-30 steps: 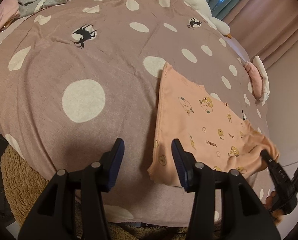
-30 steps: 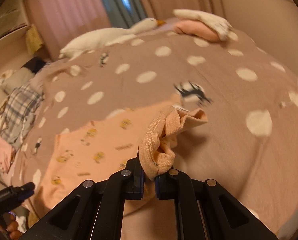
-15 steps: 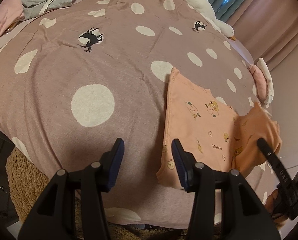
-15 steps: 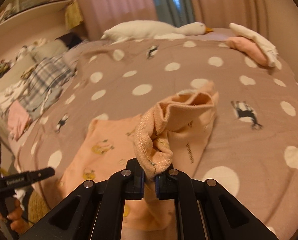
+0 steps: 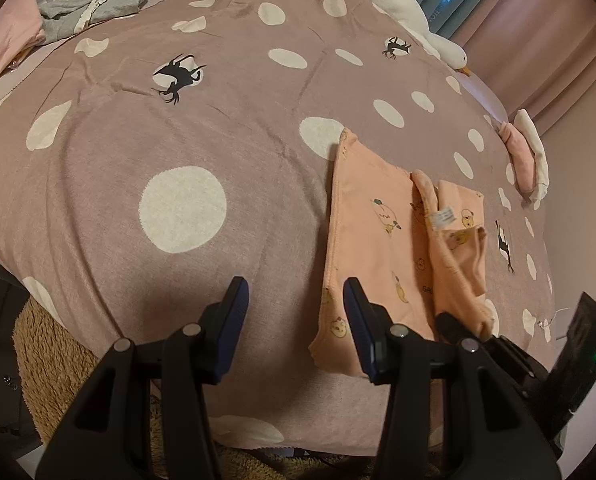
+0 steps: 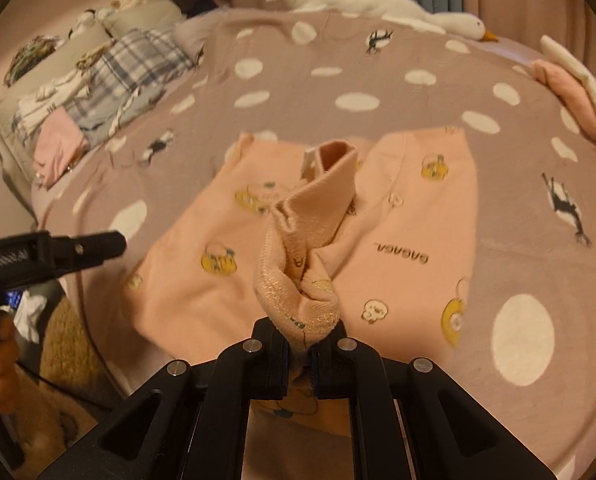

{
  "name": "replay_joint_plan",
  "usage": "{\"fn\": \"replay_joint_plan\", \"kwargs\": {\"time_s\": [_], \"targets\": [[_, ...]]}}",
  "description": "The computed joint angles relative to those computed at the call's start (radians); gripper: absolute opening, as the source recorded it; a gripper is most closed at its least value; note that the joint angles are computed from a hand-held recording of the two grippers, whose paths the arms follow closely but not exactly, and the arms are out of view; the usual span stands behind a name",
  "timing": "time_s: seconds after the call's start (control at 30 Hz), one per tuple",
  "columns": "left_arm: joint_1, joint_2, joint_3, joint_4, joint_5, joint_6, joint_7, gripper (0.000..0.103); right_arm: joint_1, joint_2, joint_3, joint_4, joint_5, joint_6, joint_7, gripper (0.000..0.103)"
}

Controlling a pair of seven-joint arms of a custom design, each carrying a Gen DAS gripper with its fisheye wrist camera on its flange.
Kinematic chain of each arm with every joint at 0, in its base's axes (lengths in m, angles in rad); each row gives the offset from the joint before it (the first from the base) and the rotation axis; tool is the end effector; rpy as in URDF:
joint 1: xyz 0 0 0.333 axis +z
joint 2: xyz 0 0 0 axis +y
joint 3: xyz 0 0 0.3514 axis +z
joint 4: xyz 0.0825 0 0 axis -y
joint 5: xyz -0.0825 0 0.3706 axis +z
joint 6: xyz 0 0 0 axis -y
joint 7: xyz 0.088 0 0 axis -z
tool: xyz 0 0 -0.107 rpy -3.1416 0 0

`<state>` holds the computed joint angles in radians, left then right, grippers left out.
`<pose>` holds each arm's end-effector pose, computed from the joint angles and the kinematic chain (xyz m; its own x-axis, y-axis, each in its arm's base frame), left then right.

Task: Fold small clothes
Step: 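Carry the lifted side edge over the shirt body with the right gripper, then lower the edge onto the shirt and open the right gripper, then grasp the opposite side edge of the peach top with the left gripper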

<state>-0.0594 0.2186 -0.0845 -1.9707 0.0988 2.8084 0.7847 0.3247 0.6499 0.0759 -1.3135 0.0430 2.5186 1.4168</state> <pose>0.6333 -0.0927 0.4748 0.4205 -0.8304 0.3656 -0.6990 -0.5534 -0.4530 0.7281 0.2888 0.4537 0.4789 -0.8779 -0.0039 -0.7441 -0.4036 -0.5323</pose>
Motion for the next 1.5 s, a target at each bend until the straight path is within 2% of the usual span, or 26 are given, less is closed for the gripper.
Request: {"fn": "replay_joint_plan", "kwargs": {"time_s": [0.13, 0.27, 0.37, 0.4, 0.43, 0.53, 0.63, 0.7, 0.83, 0.9, 1.03, 1.17, 1.4, 1.5], "targets": [[0.009, -0.002, -0.014, 0.002, -0.026, 0.002, 0.035, 0.049, -0.012, 0.005, 0.010, 0.015, 0.025, -0.028, 0.002, 0.009], [0.009, -0.004, -0.020, 0.013, -0.038, 0.011, 0.067, 0.056, -0.032, -0.007, 0.028, 0.010, 0.067, -0.046, 0.002, 0.009], [0.028, 0.000, -0.049, 0.026, -0.097, 0.026, 0.145, 0.061, -0.046, -0.033, 0.041, -0.025, 0.100, -0.029, -0.019, 0.011], [0.050, 0.007, -0.079, 0.038, -0.155, 0.031, 0.212, 0.063, -0.049, -0.049, 0.041, -0.043, 0.108, -0.023, -0.021, 0.012], [0.064, 0.015, -0.100, 0.051, -0.202, 0.030, 0.265, 0.064, -0.051, -0.057, 0.043, -0.054, 0.116, -0.017, -0.024, 0.019], [0.107, 0.047, -0.163, 0.102, -0.359, 0.013, 0.435, 0.068, -0.076, -0.099, 0.058, -0.112, 0.167, 0.033, -0.034, 0.048], [0.121, 0.096, -0.197, 0.176, -0.463, -0.025, 0.564, 0.072, -0.087, -0.132, 0.052, -0.161, 0.195, 0.097, -0.029, 0.051], [0.120, 0.142, -0.208, 0.240, -0.505, -0.067, 0.624, 0.073, -0.066, -0.144, 0.009, -0.179, 0.166, 0.129, 0.036, 0.054], [0.095, 0.223, -0.201, 0.354, -0.530, -0.157, 0.660, 0.073, -0.001, -0.132, -0.104, -0.168, 0.019, 0.132, 0.238, 0.063], [0.075, 0.270, -0.192, 0.418, -0.512, -0.203, 0.668, 0.073, 0.015, -0.121, -0.138, -0.158, -0.048, 0.117, 0.330, 0.070], [0.043, 0.341, -0.171, 0.521, -0.465, -0.287, 0.662, 0.073, -0.027, -0.117, -0.107, -0.158, -0.063, 0.107, 0.384, 0.082], [0.027, 0.412, -0.162, 0.617, -0.433, -0.352, 0.640, 0.073, -0.038, -0.128, -0.105, -0.181, -0.087, 0.111, 0.429, 0.082], [0.023, 0.459, -0.170, 0.667, -0.427, -0.329, 0.633, 0.071, -0.068, -0.139, -0.080, -0.202, -0.080, 0.122, 0.434, 0.082], [0.018, 0.465, -0.171, 0.669, -0.424, -0.312, 0.625, 0.056, -0.075, -0.143, -0.075, -0.213, -0.072, 0.130, 0.433, 0.082]]}}
